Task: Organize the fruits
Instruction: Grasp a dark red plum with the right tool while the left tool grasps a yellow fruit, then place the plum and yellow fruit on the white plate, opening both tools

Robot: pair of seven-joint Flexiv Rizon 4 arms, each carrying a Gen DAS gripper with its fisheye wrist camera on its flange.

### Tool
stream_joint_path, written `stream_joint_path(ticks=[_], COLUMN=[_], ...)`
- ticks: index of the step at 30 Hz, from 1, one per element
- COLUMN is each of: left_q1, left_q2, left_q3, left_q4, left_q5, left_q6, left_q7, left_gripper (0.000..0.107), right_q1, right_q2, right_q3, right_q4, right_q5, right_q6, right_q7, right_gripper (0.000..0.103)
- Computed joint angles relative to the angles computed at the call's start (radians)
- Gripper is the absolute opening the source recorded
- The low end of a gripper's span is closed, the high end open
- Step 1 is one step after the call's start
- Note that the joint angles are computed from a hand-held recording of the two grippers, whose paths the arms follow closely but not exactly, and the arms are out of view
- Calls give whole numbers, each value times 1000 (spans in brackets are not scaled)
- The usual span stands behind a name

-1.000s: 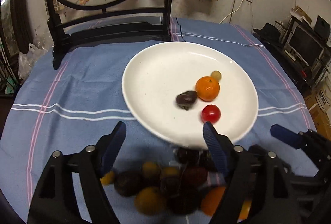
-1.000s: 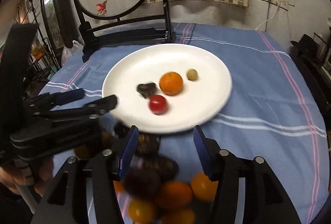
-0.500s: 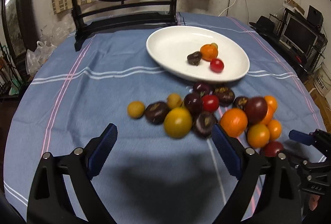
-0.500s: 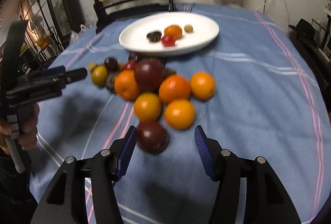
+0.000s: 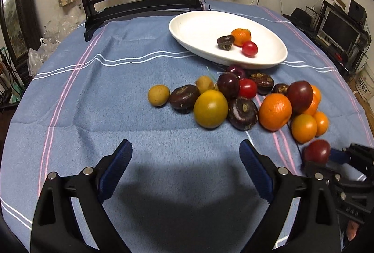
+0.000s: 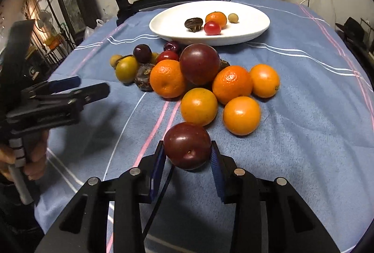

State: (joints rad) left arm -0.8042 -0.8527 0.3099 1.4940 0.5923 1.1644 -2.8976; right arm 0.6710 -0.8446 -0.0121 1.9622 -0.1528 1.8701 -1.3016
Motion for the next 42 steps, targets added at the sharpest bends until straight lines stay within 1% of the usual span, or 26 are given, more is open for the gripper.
stream_joint_path(ticks=[1,2,3,4,5,6,8,10,11,14,16,17,20,22,25,27,28,30,31,32,35,38,39,40,42], left_q1=[13,32,48,74,91,121,148,126,123,112,117,117,100,88,24,-5,-16,-29,-31,-20,42,123,144,155,172], left_q2=[-3,-9,-13,-21,-27,-37,-54,-70,-76,-93,-100,-101,-91,-63,-24,-2,3,0,-8,-16,-57,-109,-131,-148,-185], left_q3=[-10,-27,-39,-62,-78,-107,-131,-101,-98,-78,-80,-82,-68,-62,7,43,59,88,101,98,55,-23,-43,-51,-64], left_q4=[-5,-11,-14,-16,-17,-20,-24,-50,-60,-89,-93,-92,-77,-30,6,14,12,-17,-44,-66,-157,-245,-276,-301,-361], left_q5=[-6,-17,-28,-46,-68,-103,-155,-178,-195,-224,-232,-236,-244,-240,-213,-196,-191,-184,-185,-187,-214,-268,-285,-293,-306], left_q6=[2,10,23,43,54,63,80,61,46,21,49,63,66,117,153,184,195,194,174,162,114,43,20,2,-52], left_q7=[14,36,55,86,114,152,193,205,223,250,266,279,303,304,281,261,253,250,251,257,301,367,384,395,425], left_gripper=[90,87,80,75,66,62,59,56,54,53,38,35,35,35,35,34,34,35,35,35,35,35,35,35,35], right_q1=[-15,-29,-45,-54,-66,-75,-88,-105,-110,-122,-122,-122,-134,-137,-138,-112,-76,-45,-46,-50,-41,-63,-59,-50,-53], right_q2=[3,6,8,10,12,11,13,16,15,14,13,14,17,25,40,49,53,49,41,31,-14,-71,-86,-108,-136], right_q3=[14,28,42,51,61,69,79,93,99,110,109,109,119,121,115,87,49,15,12,12,-12,-1,-9,-26,-29], right_q4=[8,13,17,21,26,26,34,43,43,44,43,43,46,53,47,31,10,-31,-69,-103,-228,-363,-392,-434,-475], right_q5=[-6,-11,-18,-23,-27,-31,-37,-45,-48,-55,-55,-56,-63,-61,-56,-35,-6,29,35,35,27,-35,-47,-62,-92], right_q6=[9,17,20,23,28,30,39,49,53,58,57,55,63,91,125,139,147,151,145,132,50,-112,-155,-214,-262], right_q7=[-5,-9,-13,-15,-18,-19,-23,-28,-30,-30,-29,-29,-31,-36,-45,-54,-60,-67,-62,-56,-31,11,28,51,77], right_gripper=[38,38,38,38,38,38,38,38,38,38,38,38,38,38,38,38,38,38,38,38,38,38,38,38,38])
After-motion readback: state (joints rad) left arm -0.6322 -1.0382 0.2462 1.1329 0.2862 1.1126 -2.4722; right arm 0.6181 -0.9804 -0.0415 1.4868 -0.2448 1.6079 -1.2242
